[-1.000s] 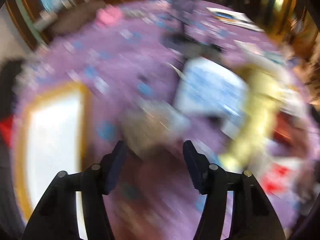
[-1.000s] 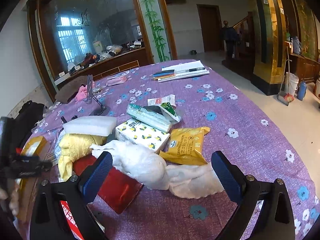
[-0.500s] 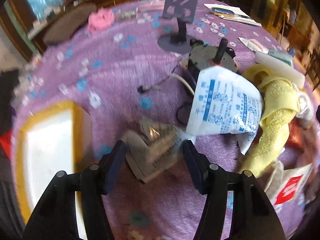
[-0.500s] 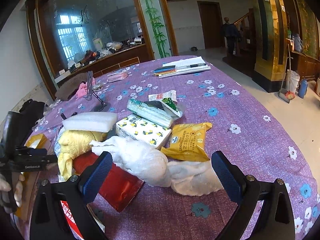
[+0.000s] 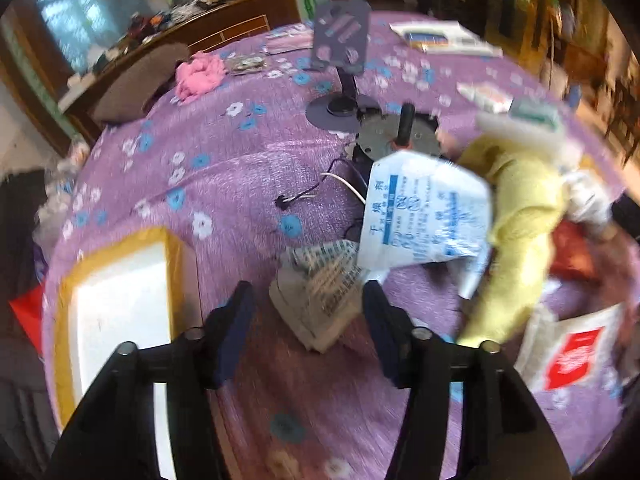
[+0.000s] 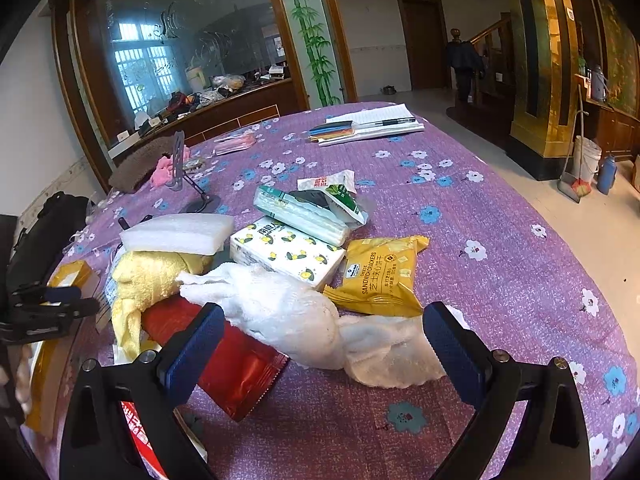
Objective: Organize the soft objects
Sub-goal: 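Reach the left gripper to the white desiccant packet and close on it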
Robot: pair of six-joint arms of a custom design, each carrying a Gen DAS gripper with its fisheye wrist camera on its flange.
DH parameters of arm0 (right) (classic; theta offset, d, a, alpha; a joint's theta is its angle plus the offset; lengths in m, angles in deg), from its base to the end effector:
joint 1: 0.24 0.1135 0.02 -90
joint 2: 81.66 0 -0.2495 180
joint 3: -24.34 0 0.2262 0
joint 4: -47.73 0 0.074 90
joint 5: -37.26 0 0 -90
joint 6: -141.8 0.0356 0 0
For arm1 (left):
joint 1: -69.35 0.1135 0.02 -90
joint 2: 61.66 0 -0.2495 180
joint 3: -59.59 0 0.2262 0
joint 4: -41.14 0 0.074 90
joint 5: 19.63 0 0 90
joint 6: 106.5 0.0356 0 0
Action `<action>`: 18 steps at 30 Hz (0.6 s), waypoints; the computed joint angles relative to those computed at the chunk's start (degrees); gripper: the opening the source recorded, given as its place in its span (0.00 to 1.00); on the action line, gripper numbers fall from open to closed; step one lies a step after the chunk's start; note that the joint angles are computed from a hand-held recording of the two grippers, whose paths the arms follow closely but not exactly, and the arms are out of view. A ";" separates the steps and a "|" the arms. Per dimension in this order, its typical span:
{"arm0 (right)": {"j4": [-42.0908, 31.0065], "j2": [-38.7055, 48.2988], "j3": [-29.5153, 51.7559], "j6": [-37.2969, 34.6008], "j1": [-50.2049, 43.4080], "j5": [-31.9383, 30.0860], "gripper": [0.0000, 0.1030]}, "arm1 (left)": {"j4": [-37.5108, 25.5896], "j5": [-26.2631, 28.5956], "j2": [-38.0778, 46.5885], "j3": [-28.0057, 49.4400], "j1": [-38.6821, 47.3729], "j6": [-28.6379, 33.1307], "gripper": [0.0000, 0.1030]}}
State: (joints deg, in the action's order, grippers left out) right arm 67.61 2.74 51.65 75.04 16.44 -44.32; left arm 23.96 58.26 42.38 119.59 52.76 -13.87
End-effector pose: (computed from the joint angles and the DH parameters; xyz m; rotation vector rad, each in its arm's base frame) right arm 0.1984 0.0540 0.1059 0.2080 2.2114 0.2225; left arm 0.2853 -0.0772 0.1029 0.3660 2.5874 0.1936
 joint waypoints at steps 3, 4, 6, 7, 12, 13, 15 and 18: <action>-0.10 -0.05 -0.03 -0.04 0.29 0.31 0.98 | -0.56 0.29 4.59 3.20 -0.12 -0.04 0.54; -0.15 0.09 0.06 -0.14 0.18 0.16 0.98 | -0.95 0.89 4.42 3.36 -0.11 -1.04 0.47; -0.21 0.25 0.17 -0.15 0.21 0.11 0.98 | -0.82 2.63 2.09 2.08 0.56 -3.11 0.32; -0.25 0.26 0.17 -0.17 0.14 -0.02 0.98 | -0.58 2.97 0.55 1.03 0.62 -3.60 0.20; -0.58 0.53 0.43 -0.23 0.05 -0.28 0.98 | -0.06 6.59 -9.70 -6.37 1.79 -6.62 0.08; -0.76 0.58 0.56 -0.18 0.05 -0.28 0.98 | -0.19 6.89 -11.16 -7.48 1.76 -6.93 0.08; -1.07 0.51 0.60 -0.02 0.03 -0.22 0.98 | -0.30 6.87 -11.73 -8.18 2.02 -7.55 0.08; -1.49 0.41 0.71 0.22 -0.11 -0.10 0.98 | 0.69 4.19 -9.74 -7.48 2.86 -5.86 0.09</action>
